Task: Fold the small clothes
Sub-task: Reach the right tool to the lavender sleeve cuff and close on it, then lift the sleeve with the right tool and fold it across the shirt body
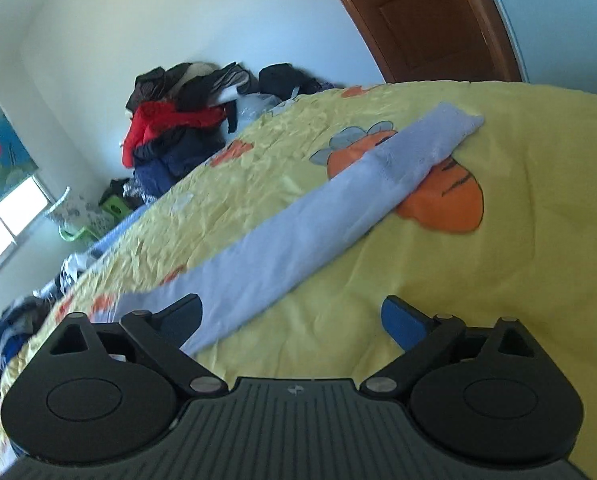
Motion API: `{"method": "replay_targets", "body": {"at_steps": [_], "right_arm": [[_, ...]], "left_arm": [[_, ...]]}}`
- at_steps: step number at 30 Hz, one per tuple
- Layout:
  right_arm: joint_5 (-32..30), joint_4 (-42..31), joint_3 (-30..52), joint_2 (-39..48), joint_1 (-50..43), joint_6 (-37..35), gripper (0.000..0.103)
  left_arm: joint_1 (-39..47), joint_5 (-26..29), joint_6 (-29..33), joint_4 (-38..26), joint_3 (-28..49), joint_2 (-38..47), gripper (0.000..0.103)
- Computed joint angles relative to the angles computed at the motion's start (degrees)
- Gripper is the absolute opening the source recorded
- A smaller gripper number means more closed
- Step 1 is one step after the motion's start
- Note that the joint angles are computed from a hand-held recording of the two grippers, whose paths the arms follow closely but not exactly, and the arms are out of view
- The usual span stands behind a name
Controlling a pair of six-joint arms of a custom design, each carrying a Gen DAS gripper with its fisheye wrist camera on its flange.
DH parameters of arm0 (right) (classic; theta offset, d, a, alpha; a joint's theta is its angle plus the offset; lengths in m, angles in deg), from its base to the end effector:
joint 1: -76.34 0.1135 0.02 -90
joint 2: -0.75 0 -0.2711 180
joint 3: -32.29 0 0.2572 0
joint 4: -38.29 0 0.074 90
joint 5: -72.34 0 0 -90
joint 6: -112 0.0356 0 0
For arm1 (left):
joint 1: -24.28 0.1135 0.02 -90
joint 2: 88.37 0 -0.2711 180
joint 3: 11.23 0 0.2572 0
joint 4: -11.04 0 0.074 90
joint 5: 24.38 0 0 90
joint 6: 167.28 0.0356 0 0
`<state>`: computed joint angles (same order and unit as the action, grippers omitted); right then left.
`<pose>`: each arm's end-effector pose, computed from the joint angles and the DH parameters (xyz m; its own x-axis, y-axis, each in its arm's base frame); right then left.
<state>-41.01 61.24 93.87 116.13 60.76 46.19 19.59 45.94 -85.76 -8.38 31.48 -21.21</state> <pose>0.3695 -0.0884 0.0962 -0.4838 0.5255 -0.6998 0.1284 0.8336 0.5372 0.2266 -0.0066 0.1824 -0.6588 -0.0853 -0.7474 -0.2650 0.9562 0.1245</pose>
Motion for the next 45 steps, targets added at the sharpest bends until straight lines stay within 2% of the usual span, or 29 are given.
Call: {"method": "replay_targets", "body": {"at_steps": [5,7,8,11,13,15,17,18,21,23,29,36,45], "right_arm": [[-1.0,6.3,8.7,9.9,-0.8,5.8,0.088],[1.2,5.0,13.8,12.8,-1.1,8.1,0.074],[2.0,3.8,16.4,14.1,-1.4,8.9,0.070],[4.0,-0.3,24.7,18.6,-1.9,12.7,0.048],[5.2,-3.4,29.8,21.5,-2.4,14.8,0.024],[5.2,-6.8,34.4,24.2,-3.1,17.9,0.006],[4.4,-6.9,35.8,25.4,-3.4,20.2,0.007],[5.2,-6.8,35.5,25.2,-3.0,19.5,0.004],[7.7,-5.6,33.6,23.6,-1.5,17.6,0.006],[7.0,-2.9,31.1,22.0,-0.8,18.2,0.006],[5.1,1.7,23.4,14.5,2.6,13.8,0.006],[-0.4,-2.6,21.7,9.7,8.3,12.2,0.006],[-1.2,-7.0,20.2,6.2,15.7,11.1,0.006]], "left_arm": [[-0.3,0.0,0.4,0.7,1.7,3.4,0.103],[-0.3,0.0,0.6,0.9,2.0,4.2,0.103],[-0.4,-0.1,0.7,1.0,2.2,4.6,0.103],[-0.4,-0.5,0.9,1.2,2.7,5.6,0.103],[-0.2,-0.1,0.8,1.4,3.2,6.5,0.103],[0.0,-0.1,0.9,1.5,3.7,7.3,0.103],[0.2,-0.2,1.3,1.7,4.0,7.8,0.103],[0.5,-0.2,1.5,1.9,4.1,8.0,0.103],[1.3,-0.4,2.2,2.3,4.4,8.7,0.103],[2.1,-0.1,2.7,2.9,4.3,8.9,0.103],[5.3,0.3,3.1,4.0,4.7,10.6,0.103],[8.0,1.8,3.3,4.9,4.5,11.5,0.103],[9.8,2.3,3.7,5.4,3.7,11.2,0.103]]}}
